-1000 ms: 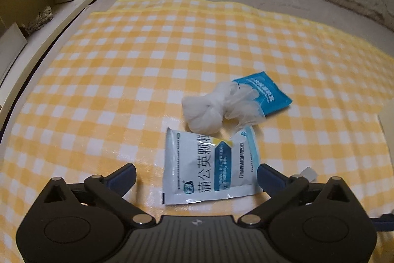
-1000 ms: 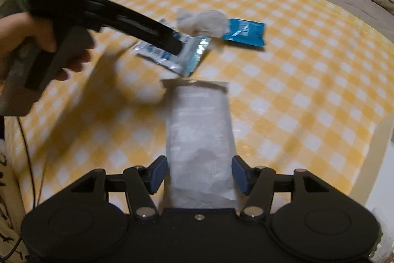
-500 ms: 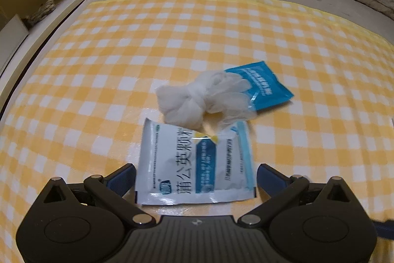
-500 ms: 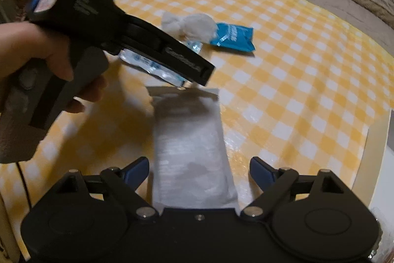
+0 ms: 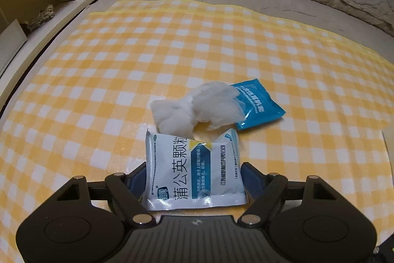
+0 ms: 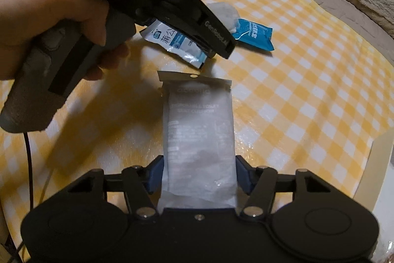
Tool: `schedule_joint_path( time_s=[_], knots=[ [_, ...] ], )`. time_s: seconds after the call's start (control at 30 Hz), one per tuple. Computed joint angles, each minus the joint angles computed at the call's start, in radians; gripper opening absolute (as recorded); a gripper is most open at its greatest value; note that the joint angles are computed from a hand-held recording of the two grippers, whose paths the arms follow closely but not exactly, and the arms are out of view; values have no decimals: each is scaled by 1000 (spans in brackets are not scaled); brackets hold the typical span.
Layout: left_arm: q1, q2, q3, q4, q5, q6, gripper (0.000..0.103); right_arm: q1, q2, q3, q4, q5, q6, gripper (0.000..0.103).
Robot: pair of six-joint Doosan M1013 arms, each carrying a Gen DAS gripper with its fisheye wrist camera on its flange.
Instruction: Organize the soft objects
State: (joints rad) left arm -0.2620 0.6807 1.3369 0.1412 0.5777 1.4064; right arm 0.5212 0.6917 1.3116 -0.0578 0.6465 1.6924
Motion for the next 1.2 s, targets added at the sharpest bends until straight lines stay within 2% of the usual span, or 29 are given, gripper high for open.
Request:
schedule_joint_path(
  time_s=[0.07,0.1,0.37,0.57,0.7,0.87,1.0,1.2],
  knots=[
    [3,-5,1,-22,-8,24,78,0,-5,4,0,-8,10,58],
    [3,-11,7,-27,-16,30,78,-1,-9,7,0,-14,17,53],
    [11,-62,54,-79,-81,51,78,-11,-50,52,-60,-86,158,53],
    [11,-107,92,-104,-137,57,78,-9,-86,93,-160,-129,274,53],
    [11,-135,116,-157,-172,94,78,-4,-118,131,-279,-159,413,53],
    [5,-171,151,-246,-227,185,78,-1,-158,179,-495,-197,680,53],
    [-3,-193,173,-326,-258,268,78,2,-189,215,-671,-199,882,52],
    [-14,-213,194,-461,-279,401,78,1,-228,258,-831,-175,1090,51]
  ],
)
